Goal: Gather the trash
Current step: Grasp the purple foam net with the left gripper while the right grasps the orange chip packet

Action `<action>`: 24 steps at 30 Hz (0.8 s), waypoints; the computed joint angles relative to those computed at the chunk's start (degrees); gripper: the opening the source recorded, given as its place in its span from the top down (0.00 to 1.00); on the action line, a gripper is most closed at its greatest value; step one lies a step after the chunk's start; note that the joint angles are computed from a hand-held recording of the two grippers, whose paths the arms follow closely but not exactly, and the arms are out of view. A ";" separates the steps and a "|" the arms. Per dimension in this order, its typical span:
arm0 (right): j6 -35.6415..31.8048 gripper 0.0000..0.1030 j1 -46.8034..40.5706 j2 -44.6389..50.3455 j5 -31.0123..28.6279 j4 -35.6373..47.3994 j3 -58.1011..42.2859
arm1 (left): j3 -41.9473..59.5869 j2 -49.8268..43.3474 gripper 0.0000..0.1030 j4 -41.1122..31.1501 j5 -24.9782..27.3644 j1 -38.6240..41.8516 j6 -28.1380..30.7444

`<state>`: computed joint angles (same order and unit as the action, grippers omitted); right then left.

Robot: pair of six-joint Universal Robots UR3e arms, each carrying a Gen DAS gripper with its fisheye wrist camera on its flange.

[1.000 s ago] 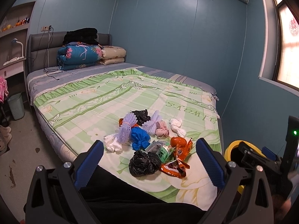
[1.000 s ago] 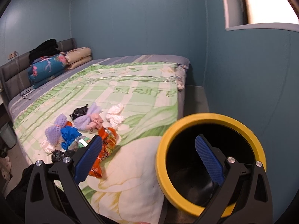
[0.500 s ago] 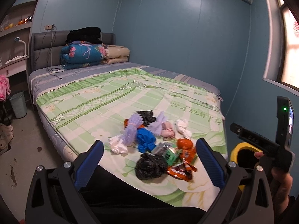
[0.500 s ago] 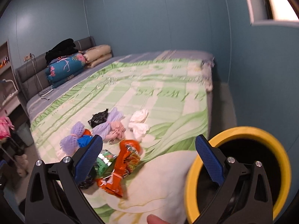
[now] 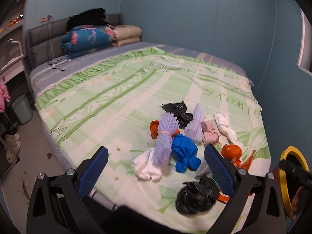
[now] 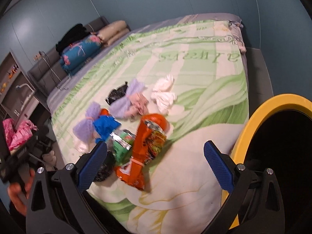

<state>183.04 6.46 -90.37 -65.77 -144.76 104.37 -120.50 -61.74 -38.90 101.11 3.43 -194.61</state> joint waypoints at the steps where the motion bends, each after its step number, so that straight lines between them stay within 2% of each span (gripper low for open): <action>1: -0.86 0.08 0.54 0.77 -0.54 0.41 -0.40 | 0.23 -1.46 0.08 1.07 -0.61 0.69 1.62; 4: -1.98 0.08 1.84 2.52 -1.19 0.38 -0.84 | 1.99 -6.75 0.08 2.82 -2.14 2.60 4.72; 8: -2.56 0.08 4.54 5.62 -3.45 -1.00 -2.66 | 3.40 -11.07 0.07 2.90 -6.96 6.55 7.33; 15: -1.76 0.08 7.82 12.75 -6.13 0.83 -9.74 | 4.05 -17.34 0.07 5.76 -9.39 7.63 9.67; 24: 1.16 0.20 9.21 17.70 -8.78 2.82 -13.70 | 5.00 -23.03 0.08 8.44 -12.86 10.19 11.11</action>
<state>184.20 15.67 -72.67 -74.55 -141.93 90.68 -115.50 -84.77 -30.46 88.24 13.62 -183.50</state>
